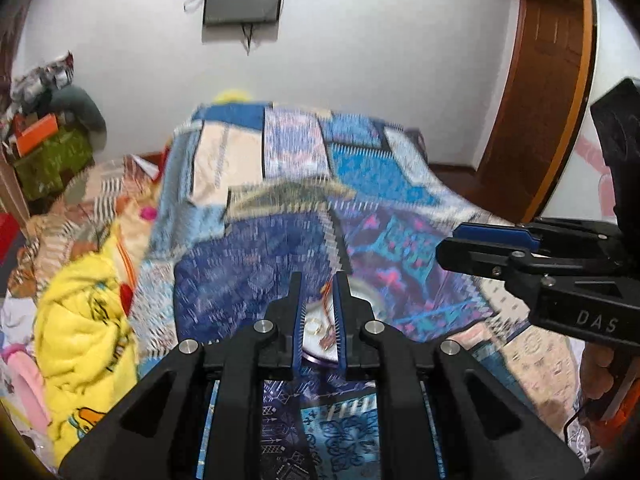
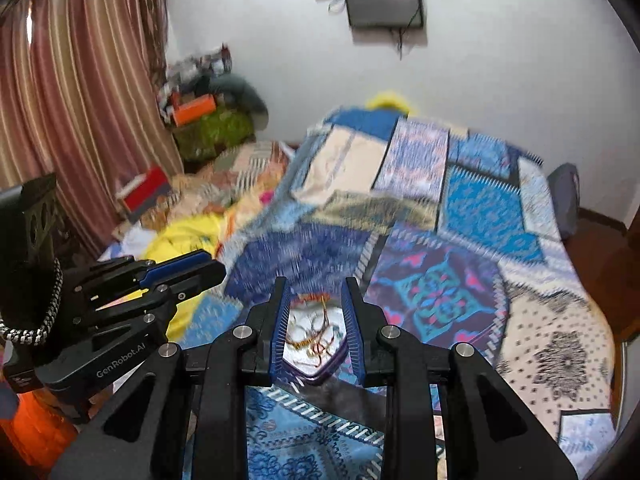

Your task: Organize jewelry

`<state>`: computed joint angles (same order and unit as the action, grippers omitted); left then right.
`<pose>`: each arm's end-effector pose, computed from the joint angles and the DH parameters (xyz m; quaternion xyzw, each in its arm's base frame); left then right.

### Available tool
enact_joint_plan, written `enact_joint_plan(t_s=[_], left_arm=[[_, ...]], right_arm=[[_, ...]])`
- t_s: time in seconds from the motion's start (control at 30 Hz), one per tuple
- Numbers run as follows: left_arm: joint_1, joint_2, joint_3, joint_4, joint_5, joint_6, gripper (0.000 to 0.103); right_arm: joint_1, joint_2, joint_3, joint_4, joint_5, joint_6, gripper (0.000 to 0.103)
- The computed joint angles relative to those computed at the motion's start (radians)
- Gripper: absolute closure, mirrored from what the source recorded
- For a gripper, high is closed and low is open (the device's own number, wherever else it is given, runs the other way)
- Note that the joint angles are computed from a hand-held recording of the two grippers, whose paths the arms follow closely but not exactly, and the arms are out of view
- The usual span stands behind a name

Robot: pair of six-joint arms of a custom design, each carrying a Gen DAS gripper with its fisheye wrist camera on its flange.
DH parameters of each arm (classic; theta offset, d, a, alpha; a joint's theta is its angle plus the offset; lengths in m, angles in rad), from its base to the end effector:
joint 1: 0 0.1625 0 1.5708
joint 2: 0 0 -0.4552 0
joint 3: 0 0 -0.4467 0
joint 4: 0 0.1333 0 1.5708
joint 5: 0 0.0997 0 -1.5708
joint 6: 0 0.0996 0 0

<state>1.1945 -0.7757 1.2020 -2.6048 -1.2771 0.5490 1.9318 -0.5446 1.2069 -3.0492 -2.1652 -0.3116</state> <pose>-0.1682 -0.8668 0.2752 0.3821 0.8642 -0.2828 0.1646 0.3798 -0.7866 0.1397 0.1799 -0.8668 0.3859 0.2593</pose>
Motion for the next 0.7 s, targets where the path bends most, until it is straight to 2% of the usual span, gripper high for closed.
enact_joint_plan(t_s=[0.17,0.33,0.43,0.47,0.53,0.63,0.7], left_arm=[[-0.036,-0.084,0.094,-0.123,-0.045,0.009,0.082],[-0.076,-0.171,0.207,-0.286,-0.072,0.036,0.073],[-0.096,-0.218,0.266,-0.364,-0.092,0.036,0.068],[-0.103,-0.23,0.284,-0.396,-0.091,0.037,0.066],[-0.113,-0.255,0.317,-0.441,-0.1,0.034,0.06],[-0.124,-0.282,0.356,-0.495,-0.103,0.033,0.049],[-0.132,-0.297,0.38,-0.528,-0.094,0.043,0.031]], right_arm=[[0.045,-0.041,0.072,-0.195,-0.005,-0.065,0.079],[0.084,-0.06,0.123,-0.346,0.001,-0.128,0.079],[0.109,-0.052,0.133,-0.432,-0.02,-0.179,0.077],[0.112,-0.052,0.138,-0.451,-0.022,-0.19,0.07],[0.123,-0.045,0.142,-0.508,-0.031,-0.218,0.049],[0.134,-0.029,0.139,-0.587,-0.043,-0.258,0.031],[0.138,-0.023,0.138,-0.621,-0.049,-0.274,0.022]])
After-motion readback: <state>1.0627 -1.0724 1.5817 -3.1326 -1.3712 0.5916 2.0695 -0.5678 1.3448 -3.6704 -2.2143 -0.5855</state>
